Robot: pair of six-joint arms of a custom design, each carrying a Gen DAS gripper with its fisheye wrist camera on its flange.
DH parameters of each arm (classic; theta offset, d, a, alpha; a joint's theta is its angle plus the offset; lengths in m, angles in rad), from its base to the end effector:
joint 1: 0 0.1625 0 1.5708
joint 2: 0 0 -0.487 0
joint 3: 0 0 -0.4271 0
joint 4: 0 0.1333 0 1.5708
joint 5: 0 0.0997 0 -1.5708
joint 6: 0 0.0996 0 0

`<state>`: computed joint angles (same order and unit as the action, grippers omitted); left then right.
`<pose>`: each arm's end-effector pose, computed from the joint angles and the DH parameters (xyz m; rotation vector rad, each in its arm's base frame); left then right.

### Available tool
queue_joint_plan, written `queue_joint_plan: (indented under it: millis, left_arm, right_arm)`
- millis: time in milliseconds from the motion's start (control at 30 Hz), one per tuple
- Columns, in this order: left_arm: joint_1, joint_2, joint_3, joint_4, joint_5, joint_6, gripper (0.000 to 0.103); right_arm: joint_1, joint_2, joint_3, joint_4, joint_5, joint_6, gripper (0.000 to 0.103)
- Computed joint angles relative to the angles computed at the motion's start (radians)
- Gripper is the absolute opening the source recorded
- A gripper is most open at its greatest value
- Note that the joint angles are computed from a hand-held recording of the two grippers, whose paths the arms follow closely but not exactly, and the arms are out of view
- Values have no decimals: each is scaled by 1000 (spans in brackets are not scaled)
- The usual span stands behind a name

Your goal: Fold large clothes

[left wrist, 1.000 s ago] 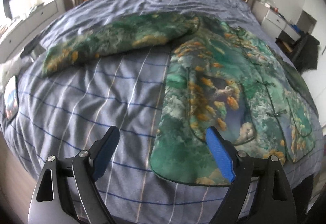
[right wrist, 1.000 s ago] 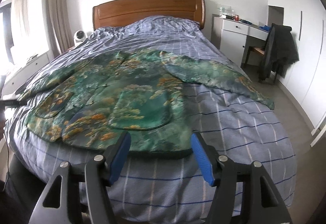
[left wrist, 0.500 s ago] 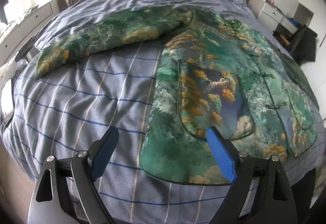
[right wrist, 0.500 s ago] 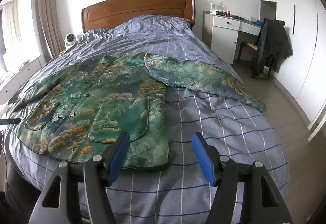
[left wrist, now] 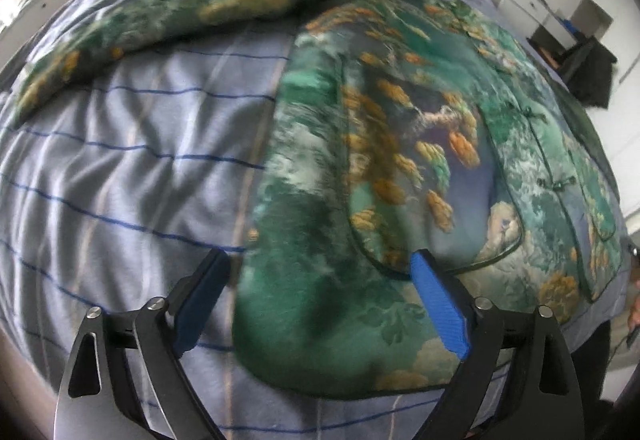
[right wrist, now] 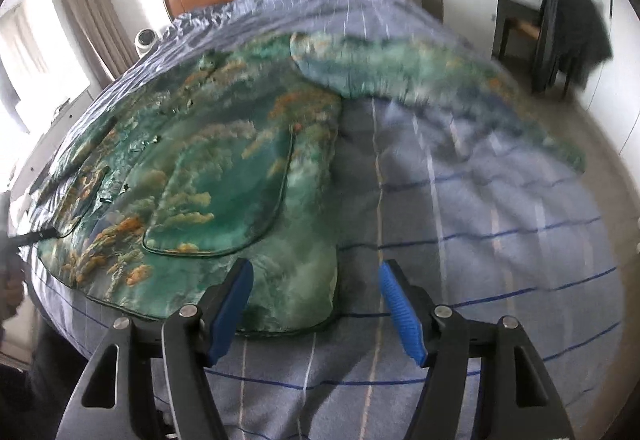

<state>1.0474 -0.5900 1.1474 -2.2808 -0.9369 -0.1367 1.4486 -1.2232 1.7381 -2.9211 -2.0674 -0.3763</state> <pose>-0.2722 -0.8564 0.1434 0.4276 2.5173 -0.4559 0.0036 -0.6749 0.4252 0.0352 -2.3493 0.8582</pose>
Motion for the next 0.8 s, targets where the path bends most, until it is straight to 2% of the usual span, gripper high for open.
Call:
queue_joint_plan:
  millis: [133,167,233,300,333,367,400,433,467,500,533,633,800]
  left_arm:
    - [-3,22,-20,13,9,29,99]
    - [-2,25,-26,20,8,23,99]
    - [0,27,-36,40,-11,2,93]
    - [-1,28,-42,54,-28,-7,69]
    - [-4,26,-41,58,-30,-4,60]
    - [-10,22,-36,60,-24,2,42]
    - [-16,20,-33,63,-14,8,30]
    - [-24,19,-30,66,-6,15,25]
    - [-30,23,-37,70,-3,16,18]
    - [-36,23,-36,68,8,14,16]
    - [-43,22,-32,65,22,12,16]
    - [-54,11,-19,57,21,3,15]
    - [-54,-23,8,58,-20,-12,15]
  right_arm:
    - [-27,17,-20,44,78,35,67]
    - [-37,21,-23,47,119,47,67]
    - [-48,35,-31,45,151,77,67]
    - [-53,51,-38,39,146,106,67]
    - [-54,54,-38,36,144,116,68]
    - [-54,55,-35,27,146,122,69]
    - [-53,55,-33,30,151,122,67]
    - [-50,53,-37,49,152,117,58]
    - [-46,48,-38,68,146,109,40]
    - [-41,47,-41,77,136,98,32]
    - [-30,47,-40,68,111,80,17]
    - [-15,32,-36,57,98,50,15]
    - [9,12,-32,63,75,7,13]
